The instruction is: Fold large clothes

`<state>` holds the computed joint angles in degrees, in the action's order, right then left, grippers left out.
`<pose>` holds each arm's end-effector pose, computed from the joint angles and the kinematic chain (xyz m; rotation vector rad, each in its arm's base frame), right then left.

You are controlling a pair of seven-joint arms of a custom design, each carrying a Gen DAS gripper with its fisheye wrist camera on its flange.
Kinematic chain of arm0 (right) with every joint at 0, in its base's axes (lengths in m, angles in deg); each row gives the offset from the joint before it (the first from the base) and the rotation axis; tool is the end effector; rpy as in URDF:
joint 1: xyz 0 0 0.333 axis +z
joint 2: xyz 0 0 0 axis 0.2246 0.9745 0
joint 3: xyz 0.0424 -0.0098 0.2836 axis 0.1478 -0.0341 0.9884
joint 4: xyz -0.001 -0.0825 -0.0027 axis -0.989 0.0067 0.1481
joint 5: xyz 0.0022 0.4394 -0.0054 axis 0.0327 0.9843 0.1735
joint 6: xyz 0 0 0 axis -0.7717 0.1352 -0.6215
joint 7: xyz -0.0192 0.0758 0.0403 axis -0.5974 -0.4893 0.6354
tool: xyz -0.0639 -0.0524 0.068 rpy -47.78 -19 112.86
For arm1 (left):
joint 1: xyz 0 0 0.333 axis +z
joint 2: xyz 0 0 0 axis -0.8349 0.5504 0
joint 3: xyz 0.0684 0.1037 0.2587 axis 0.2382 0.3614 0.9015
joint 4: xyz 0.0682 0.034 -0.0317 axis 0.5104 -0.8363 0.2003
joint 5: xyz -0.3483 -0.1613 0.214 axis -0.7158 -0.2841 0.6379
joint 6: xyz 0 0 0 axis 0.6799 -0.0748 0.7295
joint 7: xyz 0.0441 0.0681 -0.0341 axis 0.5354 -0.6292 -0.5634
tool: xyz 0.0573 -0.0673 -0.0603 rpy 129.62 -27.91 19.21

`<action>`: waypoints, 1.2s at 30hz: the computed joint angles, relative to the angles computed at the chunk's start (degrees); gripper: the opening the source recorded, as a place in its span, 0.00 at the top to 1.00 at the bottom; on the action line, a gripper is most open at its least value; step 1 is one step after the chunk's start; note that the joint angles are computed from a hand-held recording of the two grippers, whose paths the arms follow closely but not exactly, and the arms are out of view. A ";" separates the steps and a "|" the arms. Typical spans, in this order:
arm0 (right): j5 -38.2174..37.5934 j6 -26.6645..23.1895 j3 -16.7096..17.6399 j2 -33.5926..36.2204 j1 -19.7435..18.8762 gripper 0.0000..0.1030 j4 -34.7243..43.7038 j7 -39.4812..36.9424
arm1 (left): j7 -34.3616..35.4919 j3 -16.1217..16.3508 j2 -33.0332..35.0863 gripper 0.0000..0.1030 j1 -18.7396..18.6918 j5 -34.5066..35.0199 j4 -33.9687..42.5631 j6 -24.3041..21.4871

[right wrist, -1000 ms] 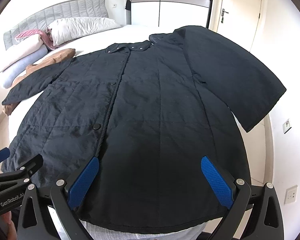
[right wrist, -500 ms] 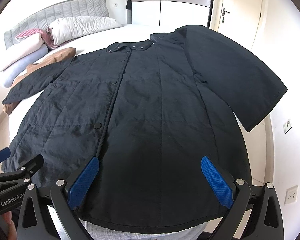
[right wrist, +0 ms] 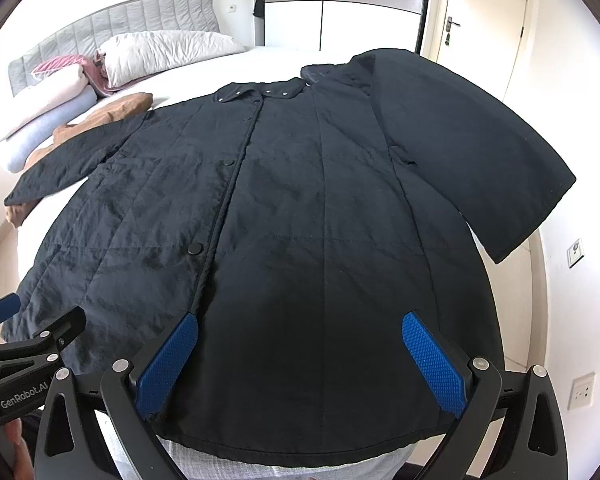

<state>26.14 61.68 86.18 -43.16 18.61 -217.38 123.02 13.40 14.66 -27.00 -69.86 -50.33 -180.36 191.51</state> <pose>0.4607 0.1133 0.5590 -1.5405 2.2393 -0.7602 0.5765 -0.2831 0.5271 -1.6860 2.2101 -0.6007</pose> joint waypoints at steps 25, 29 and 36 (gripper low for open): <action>-8.28 4.83 0.34 1.09 -9.16 0.00 2.15 0.45 | 5.90 2.06 8.25 0.00 3.30 -1.59 5.45 12.76; -14.35 7.16 -1.77 -3.46 -13.04 0.00 -0.71 4.19 | 9.86 1.20 10.71 0.00 4.18 -7.62 6.14 16.69; -6.62 15.74 -11.45 -5.31 -14.34 0.00 -4.12 -10.86 | 20.27 -2.15 14.46 0.00 5.16 -20.99 10.32 14.27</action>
<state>19.52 77.42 74.73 -48.47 4.27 -221.51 112.16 33.67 12.51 -12.55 -64.70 -71.32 -170.04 205.78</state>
